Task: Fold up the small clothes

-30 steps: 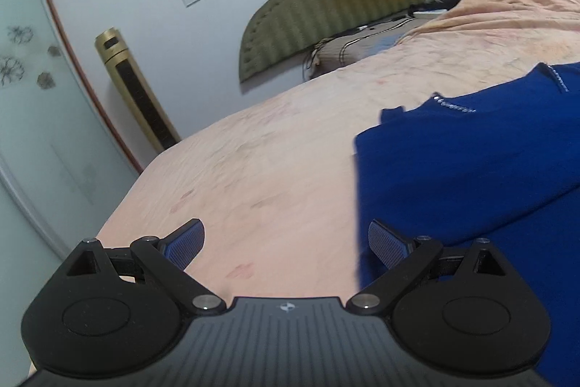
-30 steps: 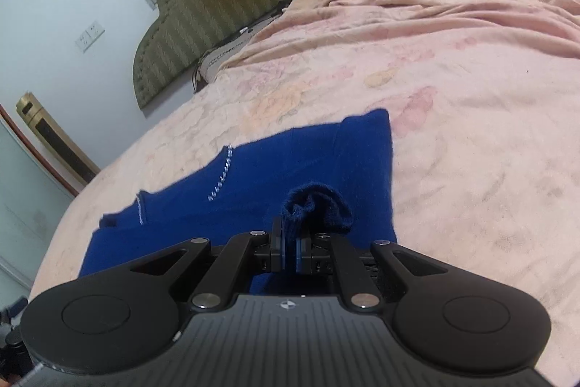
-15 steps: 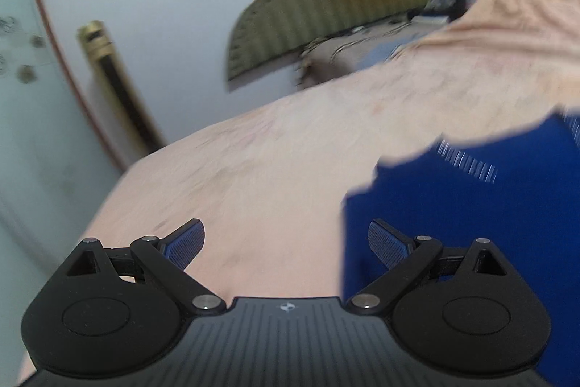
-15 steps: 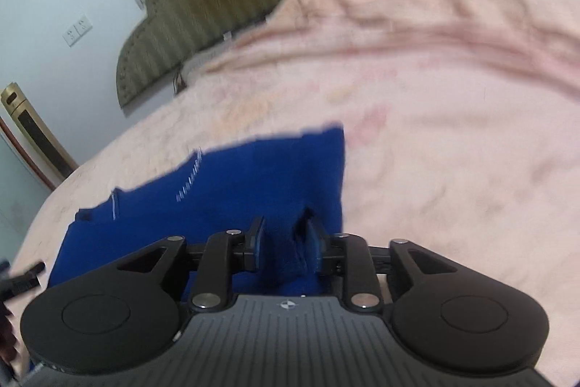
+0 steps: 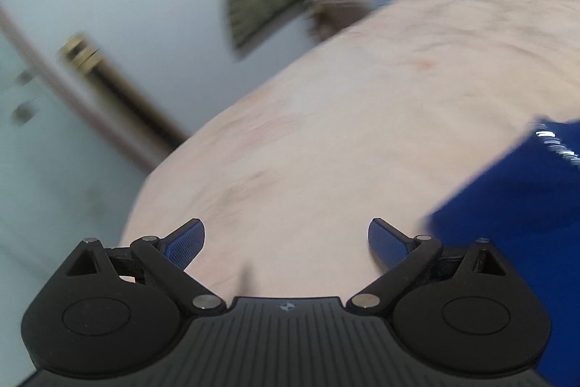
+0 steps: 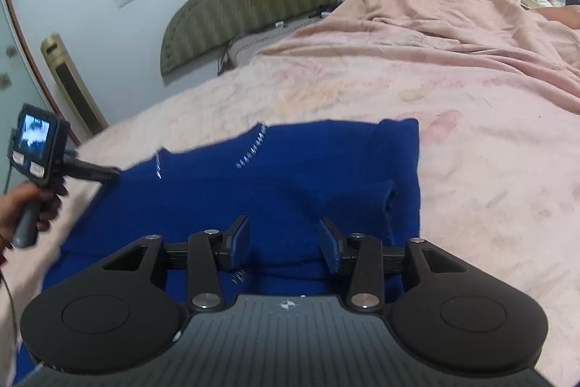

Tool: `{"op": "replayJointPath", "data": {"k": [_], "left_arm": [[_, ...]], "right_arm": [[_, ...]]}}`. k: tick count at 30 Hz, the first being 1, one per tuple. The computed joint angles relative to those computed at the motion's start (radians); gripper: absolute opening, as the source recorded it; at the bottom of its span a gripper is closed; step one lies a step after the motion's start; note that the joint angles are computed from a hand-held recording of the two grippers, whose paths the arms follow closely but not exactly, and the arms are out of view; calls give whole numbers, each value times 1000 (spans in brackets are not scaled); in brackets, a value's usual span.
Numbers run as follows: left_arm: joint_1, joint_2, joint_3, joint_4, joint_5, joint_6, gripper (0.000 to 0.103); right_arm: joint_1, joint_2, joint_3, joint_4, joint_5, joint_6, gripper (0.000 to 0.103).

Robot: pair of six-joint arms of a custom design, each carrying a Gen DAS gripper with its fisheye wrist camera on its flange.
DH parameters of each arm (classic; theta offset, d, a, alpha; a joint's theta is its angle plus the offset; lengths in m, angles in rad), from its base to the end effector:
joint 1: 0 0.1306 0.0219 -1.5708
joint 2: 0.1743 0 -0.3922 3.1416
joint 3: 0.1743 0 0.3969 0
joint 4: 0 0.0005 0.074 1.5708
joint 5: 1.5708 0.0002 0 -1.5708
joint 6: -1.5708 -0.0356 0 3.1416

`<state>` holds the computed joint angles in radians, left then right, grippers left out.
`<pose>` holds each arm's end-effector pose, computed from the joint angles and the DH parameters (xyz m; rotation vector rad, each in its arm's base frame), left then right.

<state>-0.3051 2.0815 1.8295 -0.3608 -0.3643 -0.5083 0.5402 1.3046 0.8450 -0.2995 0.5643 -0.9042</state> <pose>0.7114 -0.2113 0.2735 0.6687 2.0780 0.5126 0.3677 0.1977 0.2733 0.6612 2.0932 0.1449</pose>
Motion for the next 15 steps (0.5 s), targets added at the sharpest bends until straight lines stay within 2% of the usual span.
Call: {"op": "replayJointPath", "data": {"k": [2, 3, 5, 7, 8, 10, 11, 12, 13, 15], "left_arm": [[22, -67, -72, 14, 84, 66, 98], [34, -119, -134, 26, 157, 94, 98], [42, -187, -205, 8, 273, 112, 98], [42, -241, -279, -24, 369, 84, 101], [36, -253, -311, -28, 380, 47, 101], [17, -268, -383, 17, 300, -18, 101], [14, -275, -416, 53, 264, -22, 101], [16, -299, -456, 86, 263, -13, 101], [23, -328, -491, 100, 294, 4, 101], [34, -383, -544, 108, 366, 34, 101]], "right_arm": [[-11, 10, 2, -16, 3, -2, 49], [-18, 14, 5, -34, 6, -21, 49], [-23, 3, -12, -17, 13, -45, 49], [-19, -2, -22, 9, 20, -32, 51], [-16, 5, -14, -8, 24, -26, 53], [-26, 20, -7, -33, 4, -19, 53], [-26, 20, -8, -47, 4, -44, 52], [-20, 9, -11, -53, 19, -75, 52], [-3, -9, -15, -59, 46, -99, 53], [31, -32, -19, -62, 101, -72, 58]]}}
